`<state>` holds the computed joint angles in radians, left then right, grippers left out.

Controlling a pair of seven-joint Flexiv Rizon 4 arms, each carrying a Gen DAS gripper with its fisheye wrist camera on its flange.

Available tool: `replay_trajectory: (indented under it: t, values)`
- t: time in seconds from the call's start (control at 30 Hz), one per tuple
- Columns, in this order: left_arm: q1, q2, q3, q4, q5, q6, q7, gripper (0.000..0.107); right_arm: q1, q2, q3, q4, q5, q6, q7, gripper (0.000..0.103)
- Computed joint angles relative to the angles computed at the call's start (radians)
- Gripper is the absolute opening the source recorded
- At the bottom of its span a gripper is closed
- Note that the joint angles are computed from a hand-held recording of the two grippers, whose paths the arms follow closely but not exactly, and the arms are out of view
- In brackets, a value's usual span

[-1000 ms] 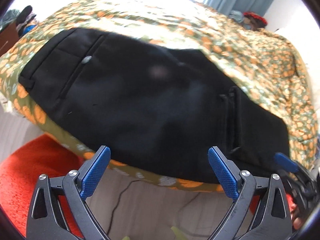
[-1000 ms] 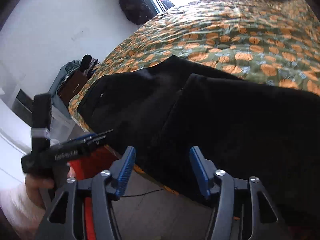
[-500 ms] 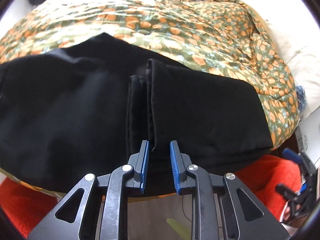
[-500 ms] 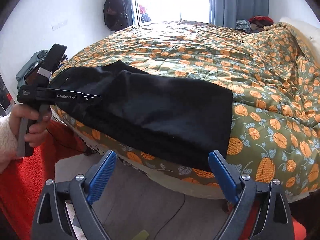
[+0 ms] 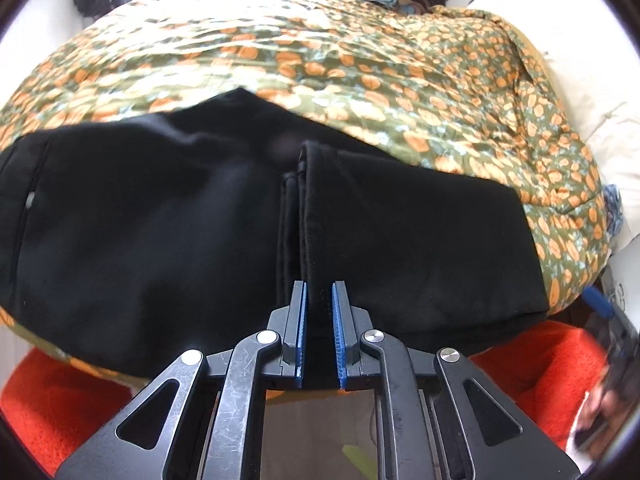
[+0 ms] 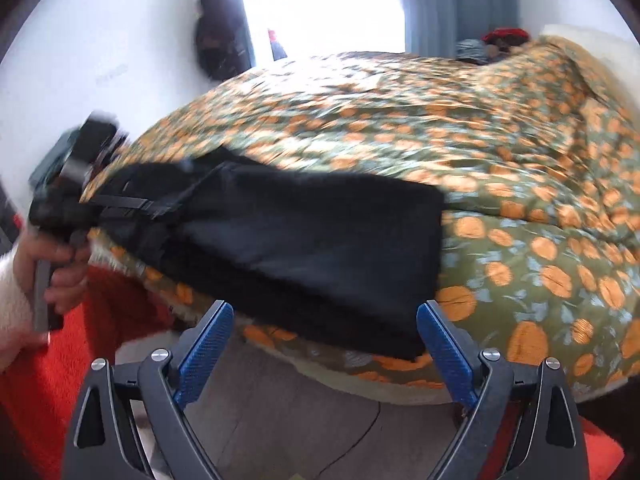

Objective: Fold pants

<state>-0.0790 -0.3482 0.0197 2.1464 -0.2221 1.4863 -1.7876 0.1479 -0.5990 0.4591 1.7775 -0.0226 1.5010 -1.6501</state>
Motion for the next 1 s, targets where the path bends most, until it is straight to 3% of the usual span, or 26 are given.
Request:
replay_trajectory:
  t: [0.03,0.13,0.17,0.23,0.3,0.37,0.53,0.63,0.77,0.87,1.0]
  values:
    - [-0.009,-0.012,0.010,-0.008,0.011,-0.011,-0.002,0.011,-0.049,-0.024,0.048,-0.041,0.034,-0.025,0.008,0.091]
    - [-0.029,-0.036,0.026,-0.025,0.027,-0.014,-0.025,0.011,-0.163,-0.122,0.194,-0.195,0.107,-0.156,-0.058,0.063]
    - [-0.035,-0.043,0.031,-0.031,0.032,-0.016,-0.031,0.011,-0.175,-0.155,0.222,-0.246,0.120,-0.200,-0.086,0.060]
    - [-0.044,-0.051,0.044,-0.038,0.048,-0.018,-0.040,0.011,-0.152,-0.205,0.212,-0.331,0.113,-0.304,-0.109,0.058]
    - [-0.029,-0.053,0.027,-0.033,0.040,-0.011,-0.036,0.011,-0.079,-0.262,0.131,-0.431,0.074,-0.471,-0.061,0.058]
    - [-0.035,-0.054,0.033,-0.038,0.044,-0.018,-0.039,0.012,-0.015,-0.282,0.049,-0.489,0.040,-0.590,-0.007,0.046]
    - [-0.064,-0.062,0.068,-0.055,0.080,-0.033,-0.073,0.012,0.049,-0.248,-0.011,-0.555,0.083,-0.542,-0.014,0.046]
    - [-0.070,-0.061,0.076,-0.062,0.095,-0.044,-0.084,0.012,0.110,-0.271,-0.077,-0.622,0.086,-0.522,-0.001,0.058]
    - [-0.060,-0.060,0.064,-0.060,0.097,-0.042,-0.085,0.012,0.168,-0.376,-0.154,-0.766,0.079,-0.750,0.034,0.060]
    - [-0.079,-0.058,0.085,-0.067,0.122,-0.055,-0.097,0.012,0.183,-0.316,-0.187,-0.687,0.111,-0.653,0.012,0.060]
    - [-0.070,-0.056,0.076,-0.061,0.121,-0.048,-0.105,0.012,0.147,-0.176,-0.125,-0.498,0.182,-0.469,-0.106,0.061]
